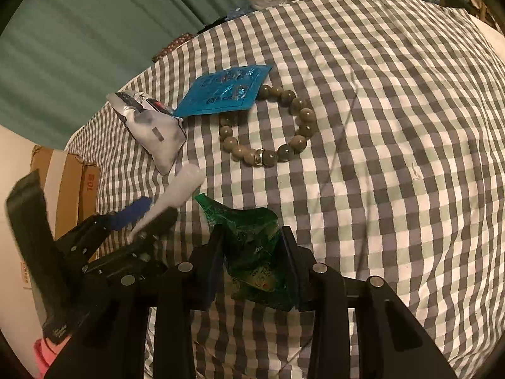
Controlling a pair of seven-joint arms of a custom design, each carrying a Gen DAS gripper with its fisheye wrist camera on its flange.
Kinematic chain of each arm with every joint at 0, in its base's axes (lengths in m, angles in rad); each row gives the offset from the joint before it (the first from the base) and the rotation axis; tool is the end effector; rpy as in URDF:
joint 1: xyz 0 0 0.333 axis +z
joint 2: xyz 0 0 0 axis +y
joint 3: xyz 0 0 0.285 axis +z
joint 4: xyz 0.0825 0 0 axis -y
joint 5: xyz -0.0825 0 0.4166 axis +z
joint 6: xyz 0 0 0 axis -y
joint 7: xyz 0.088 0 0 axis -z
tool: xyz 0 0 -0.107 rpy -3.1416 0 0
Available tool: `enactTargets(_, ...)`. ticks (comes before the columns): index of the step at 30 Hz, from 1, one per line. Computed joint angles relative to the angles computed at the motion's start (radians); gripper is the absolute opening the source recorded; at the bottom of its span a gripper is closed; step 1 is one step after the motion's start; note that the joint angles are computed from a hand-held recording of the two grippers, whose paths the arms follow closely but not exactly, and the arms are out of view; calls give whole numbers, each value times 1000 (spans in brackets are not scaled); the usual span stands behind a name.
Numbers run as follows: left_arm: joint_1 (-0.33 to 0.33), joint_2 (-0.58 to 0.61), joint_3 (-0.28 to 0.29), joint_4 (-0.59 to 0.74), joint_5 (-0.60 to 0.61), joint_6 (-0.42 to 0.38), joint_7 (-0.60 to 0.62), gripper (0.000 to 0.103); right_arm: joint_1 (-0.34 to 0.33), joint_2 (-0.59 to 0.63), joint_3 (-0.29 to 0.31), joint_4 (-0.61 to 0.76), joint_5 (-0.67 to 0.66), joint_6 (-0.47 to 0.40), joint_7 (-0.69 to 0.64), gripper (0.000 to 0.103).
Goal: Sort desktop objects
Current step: 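Grasp the white plastic tube with the left tool while the right grasps the green sachet, then drop the white tube into the box with the left tool while the right drops the green sachet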
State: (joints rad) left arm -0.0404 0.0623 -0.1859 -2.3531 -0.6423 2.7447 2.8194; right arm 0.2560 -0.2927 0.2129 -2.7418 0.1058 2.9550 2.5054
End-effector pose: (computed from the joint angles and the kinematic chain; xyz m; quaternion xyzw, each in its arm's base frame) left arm 0.5416 -0.1007 0.2779 -0.3127 0.9210 -0.2089 0.1017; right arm 0.4112 0.1942 0.3082 -0.4699 0.8471 -0.0290 0.2466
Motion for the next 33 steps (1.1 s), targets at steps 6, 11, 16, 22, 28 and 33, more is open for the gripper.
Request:
enactTargets(6,-3,-62,32,-17,28,-80,-55,10,-40,21,54,26,-45,17,45,34)
enactTargets(11,10,-143,89,-15,-49,-210,-28,10,-33,-69,66,-22,-69,-7,112,34)
enactTargets(16,14,-223,147,-16,-92,-319,-14,10,-50,-194,129,-50,-115,-75,199,33)
enactTargets(22,3,-331,201,-30,-129,-375,-21,10,-24,-308,187,-29,-168,-160,276,32)
enactTargets(28,16,-386,264,7,-168,-435,-42,10,-2,-335,236,77,-241,-255,309,32)
enactTargets(33,64,-348,300,112,-169,-478,-83,10,1,-261,251,204,-314,-252,311,32)
